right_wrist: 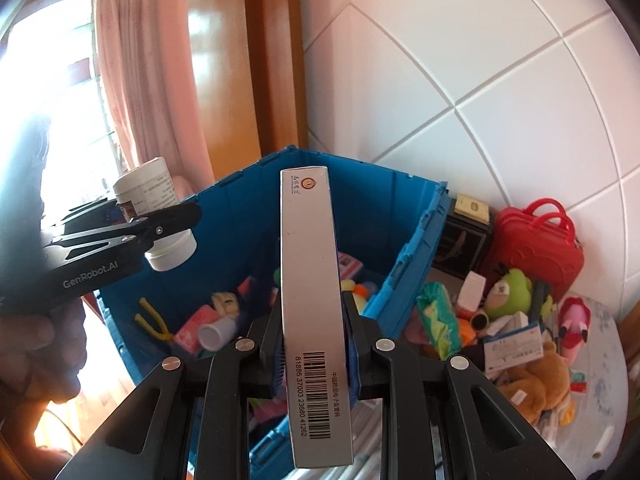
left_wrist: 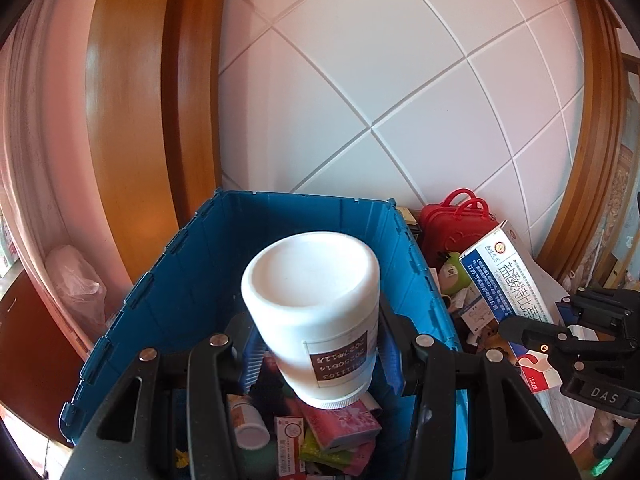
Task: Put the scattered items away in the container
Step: 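Carry the white jar and long white box over the blue crate with both tools, then open the left tool over the crate while the right tool releases the long box, then move both tools back to the bed toward the small bottle and plush bunny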
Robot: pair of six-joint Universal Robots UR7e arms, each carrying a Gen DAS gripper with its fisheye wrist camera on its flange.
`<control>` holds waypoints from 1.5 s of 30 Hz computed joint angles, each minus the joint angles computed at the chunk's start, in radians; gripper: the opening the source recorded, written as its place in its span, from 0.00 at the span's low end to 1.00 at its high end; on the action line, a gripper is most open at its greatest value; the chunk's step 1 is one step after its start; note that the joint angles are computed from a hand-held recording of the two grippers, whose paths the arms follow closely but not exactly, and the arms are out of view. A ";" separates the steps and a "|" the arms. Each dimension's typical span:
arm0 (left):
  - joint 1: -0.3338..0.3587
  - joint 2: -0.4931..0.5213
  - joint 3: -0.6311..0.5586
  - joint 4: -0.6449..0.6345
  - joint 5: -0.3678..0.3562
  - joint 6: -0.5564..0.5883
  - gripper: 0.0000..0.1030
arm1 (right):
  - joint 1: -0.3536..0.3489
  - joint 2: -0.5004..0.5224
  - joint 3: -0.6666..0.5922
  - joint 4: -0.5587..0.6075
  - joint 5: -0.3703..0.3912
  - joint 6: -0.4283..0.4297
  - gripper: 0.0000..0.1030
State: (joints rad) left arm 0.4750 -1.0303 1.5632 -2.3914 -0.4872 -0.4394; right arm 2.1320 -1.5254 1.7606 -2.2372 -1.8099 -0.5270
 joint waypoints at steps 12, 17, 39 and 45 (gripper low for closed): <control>0.044 -0.055 0.027 0.021 0.028 -0.035 0.46 | 0.053 0.076 -0.001 -0.007 0.010 0.011 0.22; 0.055 -0.051 0.017 0.012 0.025 -0.014 0.46 | 0.057 0.094 -0.002 -0.015 0.019 0.014 0.22; 0.059 -0.055 -0.002 0.075 0.063 -0.164 0.99 | 0.040 0.083 0.029 -0.090 0.033 0.020 0.99; 0.042 -0.024 -0.018 0.062 0.044 -0.131 0.98 | 0.016 0.036 0.045 -0.081 0.030 0.019 0.99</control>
